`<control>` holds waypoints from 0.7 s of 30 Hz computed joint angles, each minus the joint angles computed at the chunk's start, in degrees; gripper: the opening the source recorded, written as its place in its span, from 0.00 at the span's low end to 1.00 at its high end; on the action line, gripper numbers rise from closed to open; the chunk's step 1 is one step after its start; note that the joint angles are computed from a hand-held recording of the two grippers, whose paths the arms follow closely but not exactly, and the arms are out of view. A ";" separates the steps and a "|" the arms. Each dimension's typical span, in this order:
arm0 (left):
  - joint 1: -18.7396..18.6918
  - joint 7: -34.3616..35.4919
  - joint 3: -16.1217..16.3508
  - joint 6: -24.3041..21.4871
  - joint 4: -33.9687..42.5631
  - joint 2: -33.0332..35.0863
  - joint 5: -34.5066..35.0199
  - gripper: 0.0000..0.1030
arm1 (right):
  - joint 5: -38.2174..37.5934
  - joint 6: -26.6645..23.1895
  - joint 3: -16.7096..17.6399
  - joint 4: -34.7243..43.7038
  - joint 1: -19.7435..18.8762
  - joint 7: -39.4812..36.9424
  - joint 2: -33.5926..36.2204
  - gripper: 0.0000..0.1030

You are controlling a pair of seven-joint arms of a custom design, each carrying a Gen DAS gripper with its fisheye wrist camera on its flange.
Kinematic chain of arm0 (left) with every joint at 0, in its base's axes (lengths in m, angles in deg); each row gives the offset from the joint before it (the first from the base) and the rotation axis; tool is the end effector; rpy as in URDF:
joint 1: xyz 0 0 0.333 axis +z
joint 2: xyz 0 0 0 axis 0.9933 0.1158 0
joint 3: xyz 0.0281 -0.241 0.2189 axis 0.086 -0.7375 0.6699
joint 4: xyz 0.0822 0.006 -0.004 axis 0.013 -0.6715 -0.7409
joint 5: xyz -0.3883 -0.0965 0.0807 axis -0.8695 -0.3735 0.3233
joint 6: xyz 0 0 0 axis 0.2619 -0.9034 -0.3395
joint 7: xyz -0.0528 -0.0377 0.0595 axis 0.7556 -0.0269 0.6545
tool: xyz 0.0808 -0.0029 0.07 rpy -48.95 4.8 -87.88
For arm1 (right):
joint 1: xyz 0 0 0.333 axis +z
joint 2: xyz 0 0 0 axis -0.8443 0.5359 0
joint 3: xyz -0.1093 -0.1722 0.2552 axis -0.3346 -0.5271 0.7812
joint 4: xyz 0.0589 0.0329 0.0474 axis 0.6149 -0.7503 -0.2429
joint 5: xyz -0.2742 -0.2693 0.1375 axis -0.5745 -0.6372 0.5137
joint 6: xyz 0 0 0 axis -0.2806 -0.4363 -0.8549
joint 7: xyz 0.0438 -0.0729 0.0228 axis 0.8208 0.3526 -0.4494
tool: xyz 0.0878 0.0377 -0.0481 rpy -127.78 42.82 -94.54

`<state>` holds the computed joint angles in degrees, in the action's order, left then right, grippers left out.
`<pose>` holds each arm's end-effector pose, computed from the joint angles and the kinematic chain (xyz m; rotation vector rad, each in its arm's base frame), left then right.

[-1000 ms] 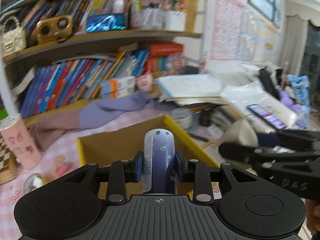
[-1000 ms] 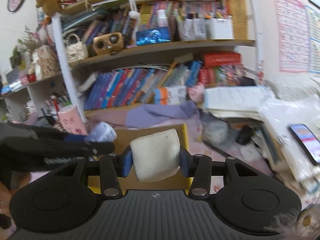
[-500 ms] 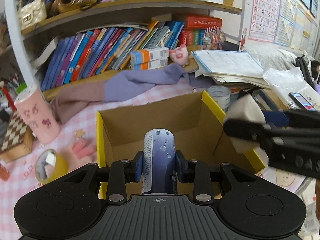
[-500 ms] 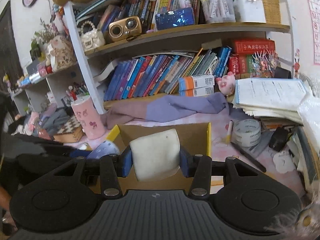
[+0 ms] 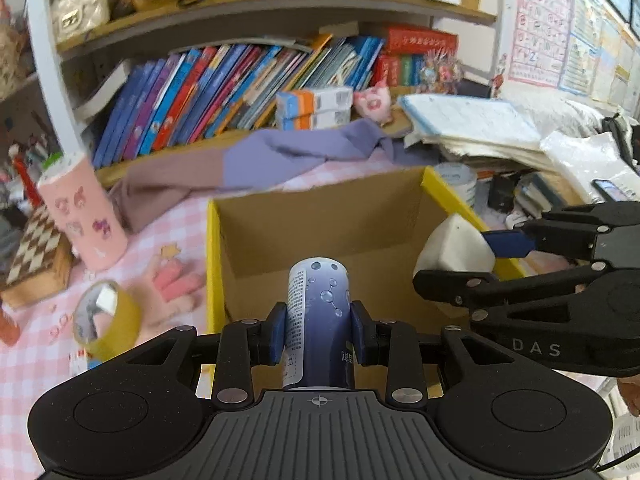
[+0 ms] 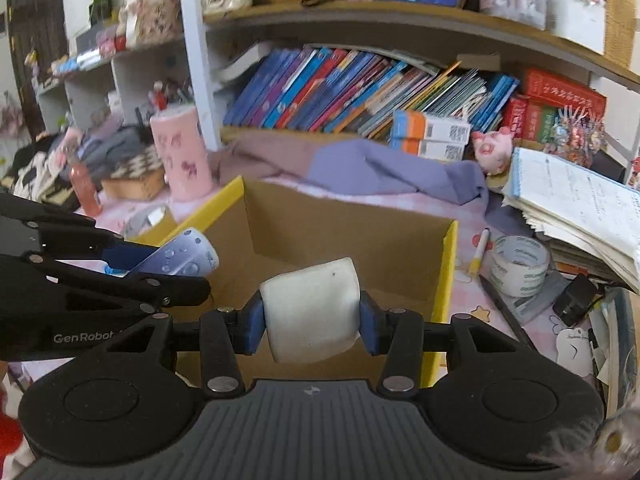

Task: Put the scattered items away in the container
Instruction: 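Lower the tube and sponge into the yellow box and open both tools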

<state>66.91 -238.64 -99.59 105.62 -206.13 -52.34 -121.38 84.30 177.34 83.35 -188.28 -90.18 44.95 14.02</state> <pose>0.4463 -0.1769 0.3446 -1.0308 2.4486 -0.9900 0.3672 0.1419 0.3445 -1.6244 1.7357 -0.7829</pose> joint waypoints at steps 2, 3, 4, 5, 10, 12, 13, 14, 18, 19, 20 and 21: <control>0.05 0.17 -0.01 0.37 0.32 0.94 -0.32 0.30 | -0.82 -0.53 0.99 0.59 -1.24 -1.03 1.13 0.43; 0.04 0.60 -0.11 0.63 0.49 1.31 -0.52 0.30 | -1.20 -0.74 1.47 0.83 -1.90 -1.41 1.78 0.43; 0.01 0.98 -0.25 1.09 0.74 1.71 -0.65 0.30 | -1.47 -0.99 1.93 1.04 -2.55 -1.65 2.49 0.43; -0.03 0.88 -0.39 1.43 0.94 2.09 -0.22 0.30 | -1.69 -1.33 2.19 1.19 -2.99 -1.82 3.11 0.43; -0.32 -4.17 -0.90 3.09 1.25 3.82 5.39 0.30 | -3.90 -4.38 4.30 2.01 -6.66 -2.12 4.98 0.43; -0.32 -6.80 -0.96 3.14 1.11 4.24 7.75 0.30 | -6.10 -4.18 4.01 1.82 -7.64 -2.03 5.35 0.43; -0.30 -7.75 -0.99 3.03 1.02 4.35 8.60 0.30 | -7.22 -4.75 1.35 1.82 -5.88 -2.32 6.09 0.43; -0.33 -8.43 -1.07 3.01 0.94 4.44 9.24 0.30 | -8.07 -5.15 -0.93 1.80 -4.33 -2.92 6.69 0.43; -0.64 -7.32 -1.51 2.95 1.26 4.79 8.22 0.30 | -8.62 -6.18 -7.03 1.76 -0.23 -6.09 8.14 0.43; -0.75 -7.22 -1.65 2.87 1.36 4.88 8.12 0.30 | -8.50 -6.54 -8.50 1.67 0.85 -6.76 8.21 0.43; -0.89 -7.35 -1.79 2.85 1.42 4.95 8.21 0.30 | -8.46 -6.77 -10.11 1.49 2.03 -7.37 8.24 0.43; -1.06 -7.82 -1.96 2.81 1.36 4.94 8.57 0.30 | -8.59 -7.06 -12.12 1.32 3.51 -8.06 8.32 0.44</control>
